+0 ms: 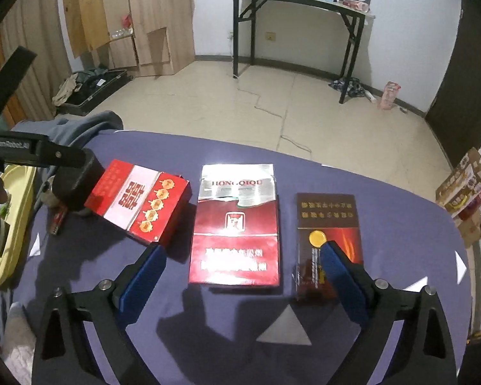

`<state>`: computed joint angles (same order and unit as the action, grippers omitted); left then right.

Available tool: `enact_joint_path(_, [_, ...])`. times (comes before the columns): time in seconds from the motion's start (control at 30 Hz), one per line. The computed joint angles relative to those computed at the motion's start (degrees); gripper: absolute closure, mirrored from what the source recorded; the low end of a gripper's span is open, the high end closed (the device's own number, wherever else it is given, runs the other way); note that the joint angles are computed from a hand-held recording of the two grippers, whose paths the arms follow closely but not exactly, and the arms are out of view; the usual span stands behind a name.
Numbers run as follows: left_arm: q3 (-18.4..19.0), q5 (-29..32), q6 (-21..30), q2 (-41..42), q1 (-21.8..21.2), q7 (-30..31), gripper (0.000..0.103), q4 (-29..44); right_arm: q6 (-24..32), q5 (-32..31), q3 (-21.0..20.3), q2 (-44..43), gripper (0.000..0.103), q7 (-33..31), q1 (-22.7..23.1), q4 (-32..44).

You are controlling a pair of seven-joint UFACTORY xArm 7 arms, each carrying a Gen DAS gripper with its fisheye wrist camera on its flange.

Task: Organize rigid objects
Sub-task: 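Grasp a black sponge jar with the left tool while the right tool grasps the red box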

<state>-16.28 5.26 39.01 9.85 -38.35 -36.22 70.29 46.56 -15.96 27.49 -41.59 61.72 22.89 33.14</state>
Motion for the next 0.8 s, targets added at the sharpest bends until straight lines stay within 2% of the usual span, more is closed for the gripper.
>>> enact_joint_path(0.1, [0.24,2.34,0.79,0.92,-0.96,-1.43,0.001,0.47,-1.42,-1.01,-0.17,1.88,0.007,-0.43,-0.93,0.36])
enact_joint_path(0.13, [0.27,2.25,0.43,0.84,-0.91,-1.59,0.006,0.12,-1.43,-1.16,-0.16,2.01,0.008,-0.37,-0.98,0.33])
enact_joint_path(0.17, [0.21,1.60,-0.27,0.61,-0.71,-1.61,0.011,-0.43,-1.62,-1.46,-0.30,2.65,0.014,-0.40,-1.39,0.48])
enact_joint_path(0.2, [0.04,0.33,-0.82,0.37,-0.34,-1.13,0.021,-0.88,-1.66,-1.45,-0.51,2.92,0.023,-0.53,-1.33,0.56])
enact_joint_path(0.23, [-0.65,-3.34,-2.22,-0.08,0.75,1.47,0.030,-1.75,-1.86,-1.46,-0.84,3.15,0.028,-0.71,-1.31,0.53])
enact_joint_path(0.3, [-1.00,-5.96,-2.34,-0.64,1.36,4.13,0.033,-1.91,-1.66,-1.02,-1.41,3.16,0.048,-0.99,-0.96,0.58])
enact_joint_path(0.37, [-0.72,-5.28,-2.14,-1.51,1.21,4.17,0.033,-1.97,-2.74,-1.11,-1.64,3.35,0.048,-0.97,-1.12,0.47])
enact_joint_path(0.53, [-0.83,-9.39,-2.17,-6.65,2.65,7.91,0.033,-3.48,-2.58,-0.91,-1.30,-0.40,0.048,0.14,-0.89,-0.61])
enact_joint_path(0.7, [0.33,-14.73,-0.75,-16.17,4.67,12.42,0.033,-7.28,1.46,0.52,-0.51,-4.69,0.048,-0.65,-0.10,0.61])
enact_joint_path(0.8, [2.14,-17.15,0.84,-25.09,6.04,16.02,0.033,-12.37,4.07,1.38,0.91,-5.07,0.048,-1.29,0.33,3.77])
